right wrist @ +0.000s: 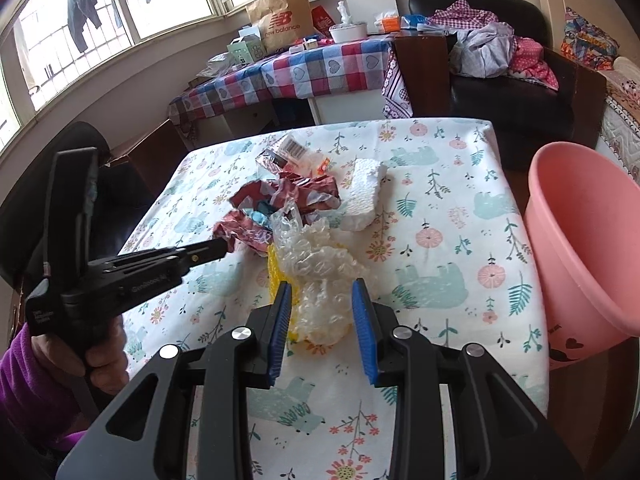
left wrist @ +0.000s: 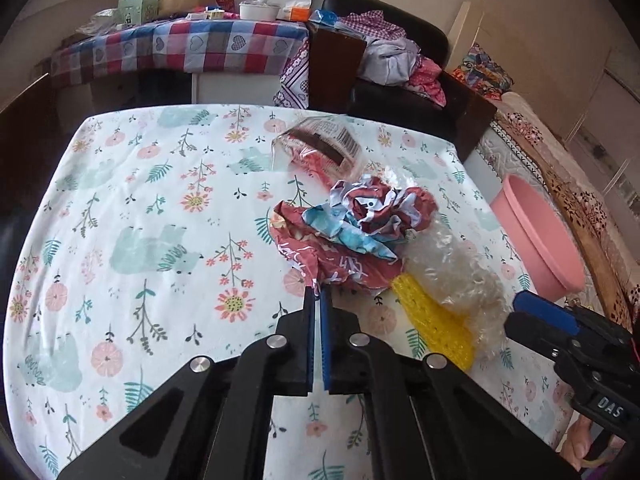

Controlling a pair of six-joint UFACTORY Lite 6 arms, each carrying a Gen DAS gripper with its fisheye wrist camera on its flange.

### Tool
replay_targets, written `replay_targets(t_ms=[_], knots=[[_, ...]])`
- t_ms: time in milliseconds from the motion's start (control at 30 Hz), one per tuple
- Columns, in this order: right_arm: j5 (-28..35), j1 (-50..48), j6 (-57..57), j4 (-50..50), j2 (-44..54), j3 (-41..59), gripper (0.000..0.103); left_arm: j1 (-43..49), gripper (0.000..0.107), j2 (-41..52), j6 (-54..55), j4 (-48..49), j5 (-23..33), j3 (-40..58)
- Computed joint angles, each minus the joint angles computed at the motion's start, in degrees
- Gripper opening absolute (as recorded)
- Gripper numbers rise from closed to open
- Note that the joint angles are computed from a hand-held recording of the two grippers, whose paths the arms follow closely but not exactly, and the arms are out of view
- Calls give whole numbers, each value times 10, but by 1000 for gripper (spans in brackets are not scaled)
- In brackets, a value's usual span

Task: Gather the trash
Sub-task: 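Grasp the red-blue crumpled wrapper with the left gripper while the right gripper grasps the clear bubble wrap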

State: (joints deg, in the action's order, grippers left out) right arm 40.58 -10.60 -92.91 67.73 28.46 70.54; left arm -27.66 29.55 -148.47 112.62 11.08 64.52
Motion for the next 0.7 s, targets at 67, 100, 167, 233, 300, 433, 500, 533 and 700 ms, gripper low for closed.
replay_targets(t_ms=[67, 100, 167, 233, 300, 433, 500, 533, 700], knots=[[-1, 4, 3, -2, 2, -1, 31, -4, 1, -23, 3, -3, 6, -20], [-3, 6, 1, -2, 4, -1, 31, -7, 1, -37, -1, 1, 9, -33], [-9, 9, 1, -2, 6, 1, 31, -11, 1, -70, -16, 15, 19, -62], [-11, 11, 6, -7, 13, 6, 32, -14, 1, -99, -25, 22, 29, -87], [-9, 12, 10, -11, 13, 5, 31, -15, 1, -131, -27, 18, 38, -113], [-7, 12, -22, 2, -1, -17, 31, -15, 1, -183, -19, 0, 51, -153], [-11, 13, -20, -8, -1, -20, 31, -15, 1, -208, -8, -15, 58, -171], [-13, 13, -21, -8, -1, -22, 31, -17, 1, -218, -8, -18, 61, -179], [-5, 3, -34, 1, -7, -32, 23, -27, 1, -255, 6, -39, 75, -205]])
